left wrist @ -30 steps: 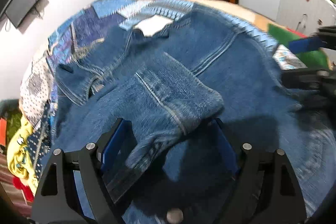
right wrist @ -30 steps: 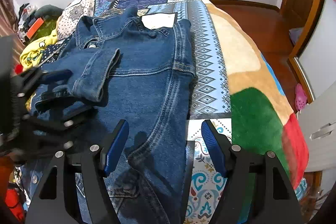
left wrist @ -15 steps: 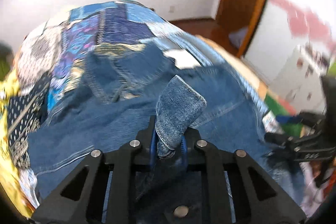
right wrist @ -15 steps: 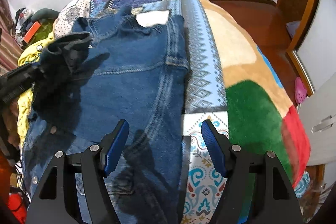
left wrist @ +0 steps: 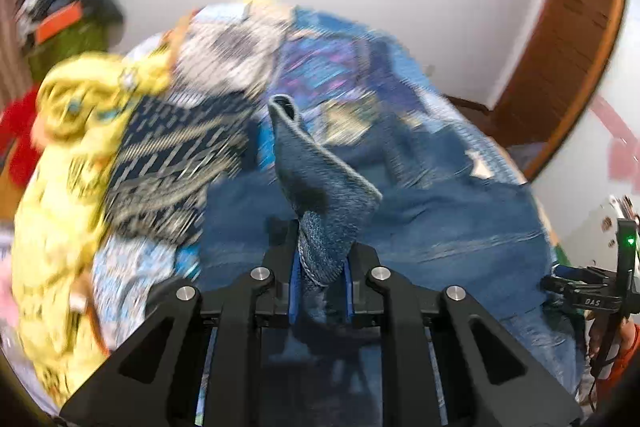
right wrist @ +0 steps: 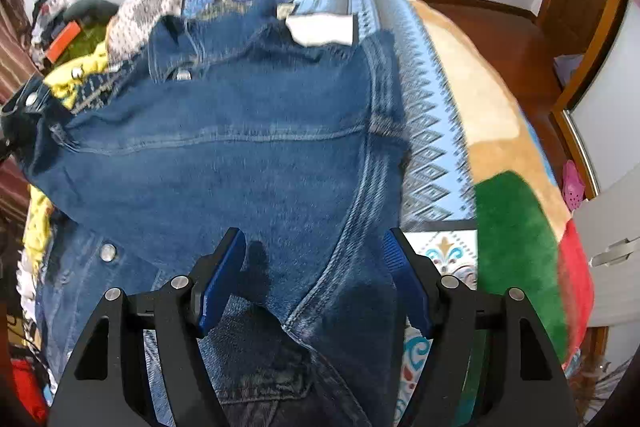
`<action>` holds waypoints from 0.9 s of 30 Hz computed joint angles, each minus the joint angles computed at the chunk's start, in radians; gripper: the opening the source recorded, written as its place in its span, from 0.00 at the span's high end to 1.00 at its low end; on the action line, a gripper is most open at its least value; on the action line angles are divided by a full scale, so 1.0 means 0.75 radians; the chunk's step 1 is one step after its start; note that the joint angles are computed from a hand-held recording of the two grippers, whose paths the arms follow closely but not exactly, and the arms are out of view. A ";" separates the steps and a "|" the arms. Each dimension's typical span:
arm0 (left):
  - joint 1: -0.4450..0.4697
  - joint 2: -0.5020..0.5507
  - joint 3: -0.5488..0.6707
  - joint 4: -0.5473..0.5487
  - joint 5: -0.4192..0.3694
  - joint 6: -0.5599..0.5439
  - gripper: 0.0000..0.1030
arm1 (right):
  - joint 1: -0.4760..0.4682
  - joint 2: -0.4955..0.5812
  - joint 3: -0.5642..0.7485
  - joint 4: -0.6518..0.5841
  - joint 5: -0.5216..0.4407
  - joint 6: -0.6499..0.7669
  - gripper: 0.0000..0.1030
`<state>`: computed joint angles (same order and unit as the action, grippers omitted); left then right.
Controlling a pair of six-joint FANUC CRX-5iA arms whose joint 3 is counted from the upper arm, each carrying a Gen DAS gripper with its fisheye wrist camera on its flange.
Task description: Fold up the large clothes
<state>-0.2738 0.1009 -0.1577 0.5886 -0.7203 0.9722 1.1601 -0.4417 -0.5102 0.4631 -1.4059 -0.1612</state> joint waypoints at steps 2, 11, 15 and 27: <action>0.035 0.019 -0.006 -0.028 -0.050 0.022 0.84 | -0.015 0.030 0.019 -0.028 0.001 0.034 0.34; 0.073 0.021 -0.012 -0.407 -0.118 0.225 0.42 | -0.031 0.051 0.041 -0.062 -0.005 0.056 0.33; 0.099 -0.007 0.004 -0.422 -0.122 0.202 0.27 | -0.040 0.064 0.065 -0.072 -0.024 0.093 0.33; 0.087 0.172 0.298 -0.445 -0.182 0.250 0.20 | -0.140 0.035 0.073 0.091 0.001 0.134 0.32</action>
